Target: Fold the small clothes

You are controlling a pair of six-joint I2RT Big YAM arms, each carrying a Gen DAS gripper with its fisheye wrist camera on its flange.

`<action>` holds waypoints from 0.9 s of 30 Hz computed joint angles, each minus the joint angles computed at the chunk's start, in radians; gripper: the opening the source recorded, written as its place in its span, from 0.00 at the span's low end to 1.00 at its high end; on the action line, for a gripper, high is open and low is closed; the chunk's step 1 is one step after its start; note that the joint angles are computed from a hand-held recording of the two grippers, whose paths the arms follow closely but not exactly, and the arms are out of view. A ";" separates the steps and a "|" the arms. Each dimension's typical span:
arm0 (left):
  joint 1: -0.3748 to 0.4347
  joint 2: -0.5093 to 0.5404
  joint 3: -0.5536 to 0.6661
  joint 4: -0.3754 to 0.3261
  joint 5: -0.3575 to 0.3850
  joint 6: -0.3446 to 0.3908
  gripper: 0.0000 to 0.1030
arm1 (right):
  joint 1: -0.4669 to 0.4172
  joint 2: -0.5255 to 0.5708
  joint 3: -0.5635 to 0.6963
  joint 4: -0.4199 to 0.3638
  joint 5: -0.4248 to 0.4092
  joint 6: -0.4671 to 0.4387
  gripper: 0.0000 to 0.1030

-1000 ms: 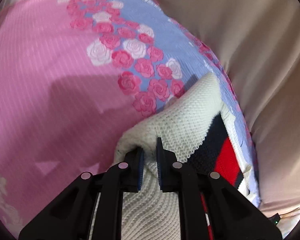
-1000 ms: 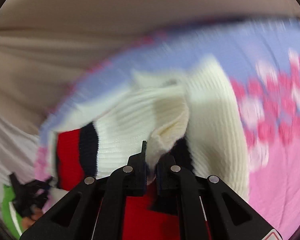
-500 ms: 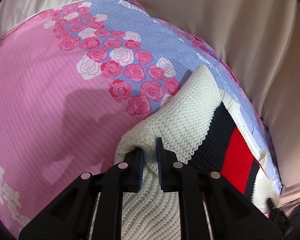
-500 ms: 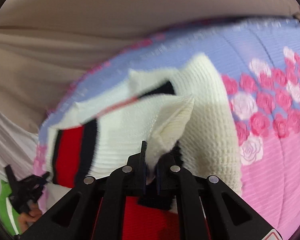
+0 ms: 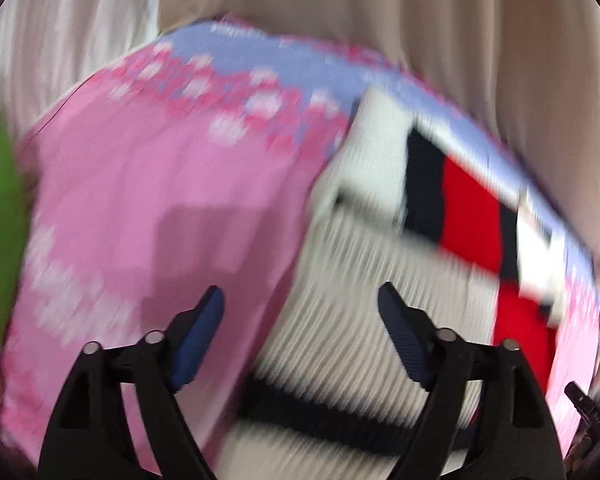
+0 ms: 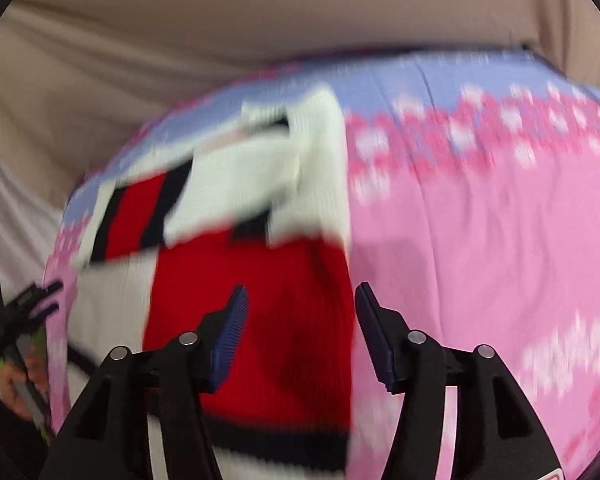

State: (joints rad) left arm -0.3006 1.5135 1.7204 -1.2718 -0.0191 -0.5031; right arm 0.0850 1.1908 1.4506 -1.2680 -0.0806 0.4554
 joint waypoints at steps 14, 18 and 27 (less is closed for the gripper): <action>-0.061 -0.279 -0.333 -0.056 0.144 -0.140 0.53 | 0.260 -0.234 -0.273 -0.082 -0.086 0.198 0.71; -0.025 -0.265 -0.296 -0.055 0.262 -0.188 0.07 | 0.230 -0.225 -0.272 -0.063 -0.111 0.209 0.08; -0.108 -0.365 -0.272 -0.207 0.268 -0.108 0.06 | 0.150 -0.345 -0.109 -0.276 0.036 0.049 0.06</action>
